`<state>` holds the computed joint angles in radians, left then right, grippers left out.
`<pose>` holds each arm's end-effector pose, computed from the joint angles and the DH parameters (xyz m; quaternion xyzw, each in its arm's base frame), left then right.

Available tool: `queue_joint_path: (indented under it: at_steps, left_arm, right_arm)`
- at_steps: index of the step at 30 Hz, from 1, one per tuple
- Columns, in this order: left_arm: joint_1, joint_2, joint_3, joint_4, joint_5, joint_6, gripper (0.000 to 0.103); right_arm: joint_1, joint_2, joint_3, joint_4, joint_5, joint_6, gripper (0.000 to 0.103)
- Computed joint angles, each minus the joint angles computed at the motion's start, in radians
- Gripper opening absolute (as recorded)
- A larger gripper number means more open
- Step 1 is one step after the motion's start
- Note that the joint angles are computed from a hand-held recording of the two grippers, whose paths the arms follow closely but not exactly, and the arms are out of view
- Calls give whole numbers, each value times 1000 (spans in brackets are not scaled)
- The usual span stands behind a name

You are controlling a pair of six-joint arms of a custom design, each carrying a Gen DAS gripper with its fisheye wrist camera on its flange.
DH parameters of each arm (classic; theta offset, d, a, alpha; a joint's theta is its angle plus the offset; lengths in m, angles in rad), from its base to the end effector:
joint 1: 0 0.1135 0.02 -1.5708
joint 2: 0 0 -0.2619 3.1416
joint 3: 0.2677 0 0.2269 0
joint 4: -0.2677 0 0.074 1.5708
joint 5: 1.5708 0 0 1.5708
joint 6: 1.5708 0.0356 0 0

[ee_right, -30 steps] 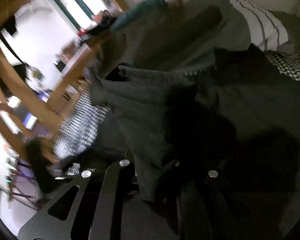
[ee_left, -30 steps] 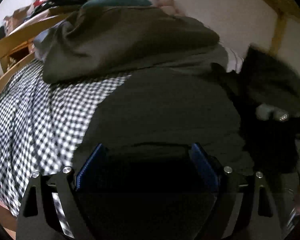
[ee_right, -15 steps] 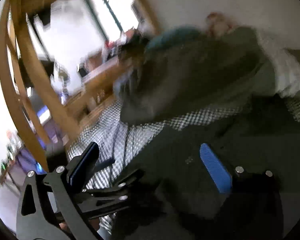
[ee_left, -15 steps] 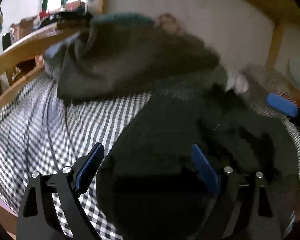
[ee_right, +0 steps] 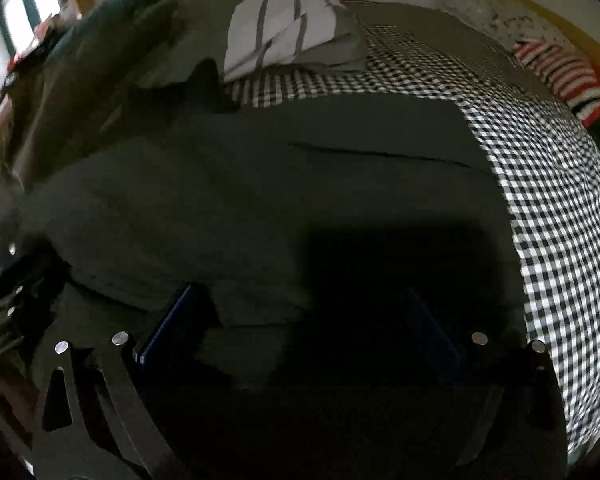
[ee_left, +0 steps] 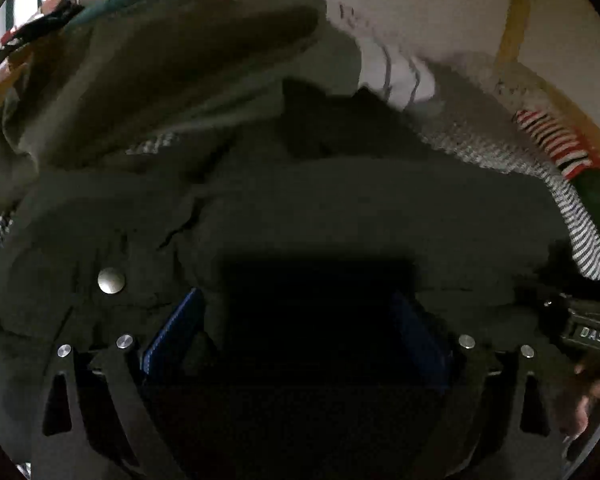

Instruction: Fold large clothes

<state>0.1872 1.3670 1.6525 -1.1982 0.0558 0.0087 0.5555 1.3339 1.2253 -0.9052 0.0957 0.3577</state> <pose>0.2235 0.0403 0.4025 -0.0753 0.9430 0.0053 0.3241 0.2061 0.1239 0.3111 -0.0817 0.9570 0.0798 0.2667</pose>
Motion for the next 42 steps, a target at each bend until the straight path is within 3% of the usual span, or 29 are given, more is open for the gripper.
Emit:
queue_joint_path:
  at_steps: [3, 7, 10, 13, 16, 21, 26, 30, 34, 40, 42]
  left_arm:
    - [-18, 23, -39, 36, -49, 30, 94]
    - [-16, 98, 44, -9, -59, 19, 95]
    - [-37, 27, 62, -60, -80, 4, 95]
    - [-10, -77, -32, -23, -123, 71, 95]
    - [81, -107, -118, 13, -36, 151, 95]
    - [108, -121, -147, 23, -24, 167, 95]
    - [146, -187, -140, -30, 24, 196, 95]
    - [131, -223, -239, 43, 0, 206, 95]
    - [97, -197, -250, 79, -27, 174, 95]
    - [102, -204, -255, 79, -32, 181, 96]
    - [68, -196, -264, 105, -58, 158, 96]
  right_arm:
    - [18, 56, -35, 59, 41, -5, 100]
    - [14, 131, 17, 56, 41, -3, 100]
    - [51, 49, 37, -27, 61, 21, 100]
    - [150, -76, -20, -93, 156, 30, 100]
    - [208, -89, -93, -58, 205, 11, 100]
    - [200, -87, -153, 10, 199, 1, 100]
    - [228, -104, -84, -97, 206, 53, 100]
    - [259, -118, -153, -41, 235, 63, 100]
    - [217, -94, -181, 27, 200, 43, 100]
    - [267, -106, -128, -68, 236, 92, 100]
    - [273, -123, -164, -37, 242, 77, 100]
